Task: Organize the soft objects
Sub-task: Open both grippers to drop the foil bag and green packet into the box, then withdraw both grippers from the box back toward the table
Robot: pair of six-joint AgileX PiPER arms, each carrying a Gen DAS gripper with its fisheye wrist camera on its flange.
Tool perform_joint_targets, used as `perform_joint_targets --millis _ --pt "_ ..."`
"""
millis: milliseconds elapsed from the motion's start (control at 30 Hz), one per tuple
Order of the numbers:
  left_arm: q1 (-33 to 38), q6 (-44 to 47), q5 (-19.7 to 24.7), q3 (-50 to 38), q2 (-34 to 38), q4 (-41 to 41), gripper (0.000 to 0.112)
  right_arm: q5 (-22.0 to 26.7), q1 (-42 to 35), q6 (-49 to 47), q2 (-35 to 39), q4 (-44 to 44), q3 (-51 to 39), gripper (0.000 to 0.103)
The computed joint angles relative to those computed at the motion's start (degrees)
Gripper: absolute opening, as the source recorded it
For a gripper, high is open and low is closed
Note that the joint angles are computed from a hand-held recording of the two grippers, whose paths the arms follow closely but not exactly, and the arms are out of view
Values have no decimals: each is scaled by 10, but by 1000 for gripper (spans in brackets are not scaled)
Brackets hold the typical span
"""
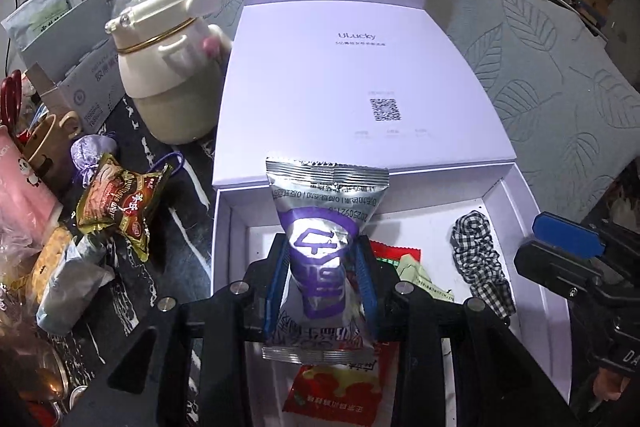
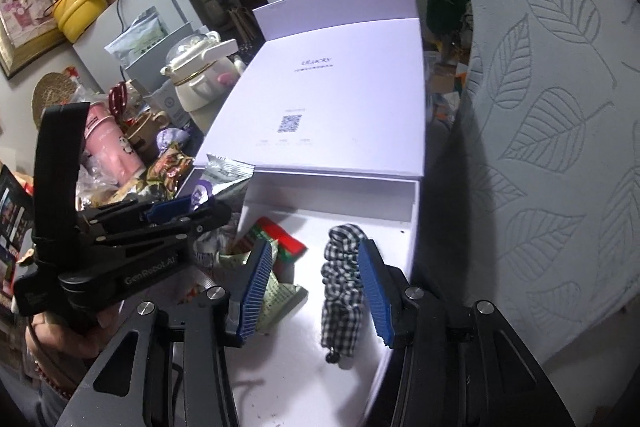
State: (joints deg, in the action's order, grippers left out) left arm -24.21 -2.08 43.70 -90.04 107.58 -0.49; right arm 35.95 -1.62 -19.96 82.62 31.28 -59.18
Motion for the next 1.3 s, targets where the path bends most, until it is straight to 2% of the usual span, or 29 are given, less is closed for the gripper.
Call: perform_joint_targets --millis 367,833,1133,1300 --pt "-12 -10 -27 37 -77 0 32 6 27 84 -65 -94 7 45" --pt "-47 -44 20 51 -214 47 33 61 70 187 -195 -181 -13 45" --pt "-101 -99 47 80 -320 107 33 117 150 301 -274 -296 -48 48" --pt "-148 -149 71 95 -376 155 33 155 241 412 -319 -406 -57 48"
